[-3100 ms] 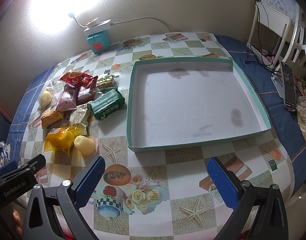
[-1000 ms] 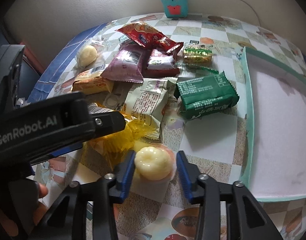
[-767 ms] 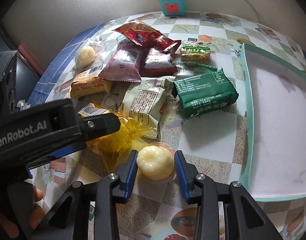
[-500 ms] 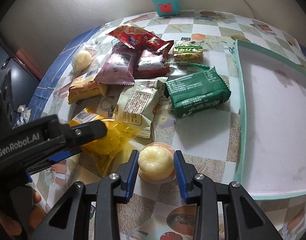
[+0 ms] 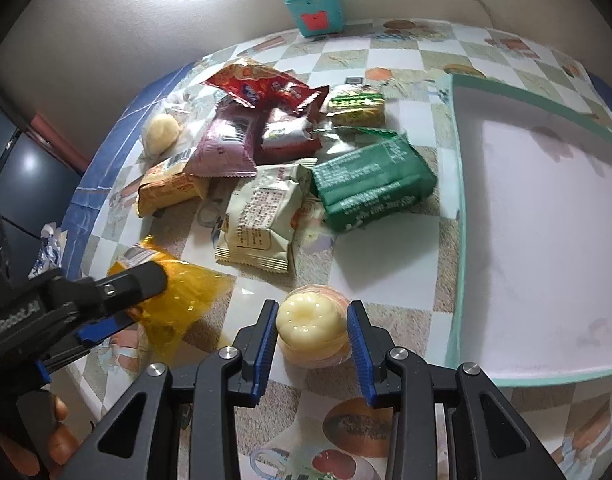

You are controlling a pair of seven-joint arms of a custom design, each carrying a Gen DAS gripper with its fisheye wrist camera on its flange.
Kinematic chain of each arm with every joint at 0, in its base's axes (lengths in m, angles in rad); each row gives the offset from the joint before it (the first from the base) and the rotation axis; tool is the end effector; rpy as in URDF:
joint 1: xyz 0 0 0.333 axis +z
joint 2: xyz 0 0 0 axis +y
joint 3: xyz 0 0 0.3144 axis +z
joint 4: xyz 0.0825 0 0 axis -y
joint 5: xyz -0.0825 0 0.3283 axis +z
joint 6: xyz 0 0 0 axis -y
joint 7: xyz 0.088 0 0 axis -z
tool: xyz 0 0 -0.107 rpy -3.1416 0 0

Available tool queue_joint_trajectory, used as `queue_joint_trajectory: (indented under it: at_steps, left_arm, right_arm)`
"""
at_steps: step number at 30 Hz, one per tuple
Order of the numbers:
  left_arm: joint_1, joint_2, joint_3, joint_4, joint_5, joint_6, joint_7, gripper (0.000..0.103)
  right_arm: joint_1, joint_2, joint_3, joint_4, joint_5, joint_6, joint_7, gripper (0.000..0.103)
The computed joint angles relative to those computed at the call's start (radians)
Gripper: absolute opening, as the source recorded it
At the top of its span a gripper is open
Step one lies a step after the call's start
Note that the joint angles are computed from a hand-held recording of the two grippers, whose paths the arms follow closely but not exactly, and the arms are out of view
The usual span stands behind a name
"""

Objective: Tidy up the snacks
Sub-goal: 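Carry both snacks into the teal-rimmed tray and open both grippers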

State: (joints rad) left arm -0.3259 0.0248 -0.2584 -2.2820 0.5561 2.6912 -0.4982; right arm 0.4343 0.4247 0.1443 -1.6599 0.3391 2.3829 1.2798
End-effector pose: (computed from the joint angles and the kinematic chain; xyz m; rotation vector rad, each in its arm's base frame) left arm 0.4140 -0.2937 0.4167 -2.8561 0.7935 -0.7388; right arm 0.5470 0.3450 0.4226 -2.4177 1.2213 0.1153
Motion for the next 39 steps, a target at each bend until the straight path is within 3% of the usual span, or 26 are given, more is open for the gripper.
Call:
queue_joint_trajectory:
  at_steps: [11, 23, 39]
  left_arm:
    - [-0.019, -0.004, -0.016, 0.118, 0.015, -0.172, 0.031, 0.071]
    - [-0.052, 0.158, 0.021, 0.378, 0.067, -0.208, 0.093, 0.071]
    - [-0.137, 0.477, 0.069, 0.83, -0.041, -0.278, 0.441, 0.071]
  right_arm:
    - [-0.015, -0.046, -0.014, -0.032, 0.011, 0.074, 0.014, 0.037]
    - [-0.043, -0.038, -0.067, 0.026, -0.048, 0.12, 0.172, 0.037]
    - [-0.097, 0.031, -0.172, 0.128, -0.237, 0.122, 0.473, 0.037]
